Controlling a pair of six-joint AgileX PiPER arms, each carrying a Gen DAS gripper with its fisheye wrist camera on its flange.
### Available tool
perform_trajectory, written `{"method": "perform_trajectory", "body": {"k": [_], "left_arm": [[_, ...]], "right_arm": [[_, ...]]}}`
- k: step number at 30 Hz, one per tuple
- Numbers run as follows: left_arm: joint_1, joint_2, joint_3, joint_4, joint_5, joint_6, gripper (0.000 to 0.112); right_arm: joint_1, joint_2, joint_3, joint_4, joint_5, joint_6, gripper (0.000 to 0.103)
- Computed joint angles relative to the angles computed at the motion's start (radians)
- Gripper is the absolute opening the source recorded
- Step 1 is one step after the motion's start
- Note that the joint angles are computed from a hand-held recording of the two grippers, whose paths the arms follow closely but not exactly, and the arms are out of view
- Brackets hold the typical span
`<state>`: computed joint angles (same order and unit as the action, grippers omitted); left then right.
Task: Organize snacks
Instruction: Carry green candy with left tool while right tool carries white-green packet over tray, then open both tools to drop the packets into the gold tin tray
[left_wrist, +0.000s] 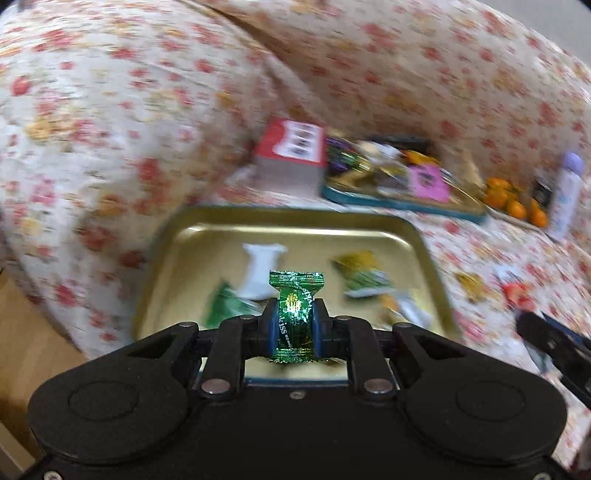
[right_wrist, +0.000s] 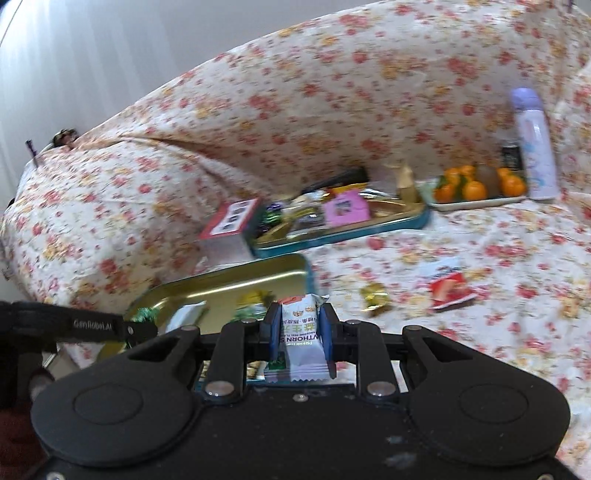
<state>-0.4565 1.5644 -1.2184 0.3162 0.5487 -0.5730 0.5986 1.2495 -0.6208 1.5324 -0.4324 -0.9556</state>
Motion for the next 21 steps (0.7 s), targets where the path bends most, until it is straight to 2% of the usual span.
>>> {"method": "perform_trajectory", "body": {"k": [7,12,16,21], "left_arm": [[0.146,0.000,0.010,-0.070,-0.055,0.032,0.023],[0.212,0.040,0.004,-0.218,-0.051,0.151,0.023],[0.192,0.063,-0.001,-0.110,-0.042,0.071,0.023],[0.200,0.080,-0.002,-0.094,-0.031,0.062,0.023]], "right_arm": [[0.041,0.100,-0.107,0.030,0.009,-0.063,0.024],[0.043,0.176,-0.181,0.041,0.035,-0.105,0.024],[0.052,0.238,-0.238,0.039,0.046,-0.113,0.024],[0.057,0.320,-0.325,0.105,0.066,-0.195,0.024]]}}
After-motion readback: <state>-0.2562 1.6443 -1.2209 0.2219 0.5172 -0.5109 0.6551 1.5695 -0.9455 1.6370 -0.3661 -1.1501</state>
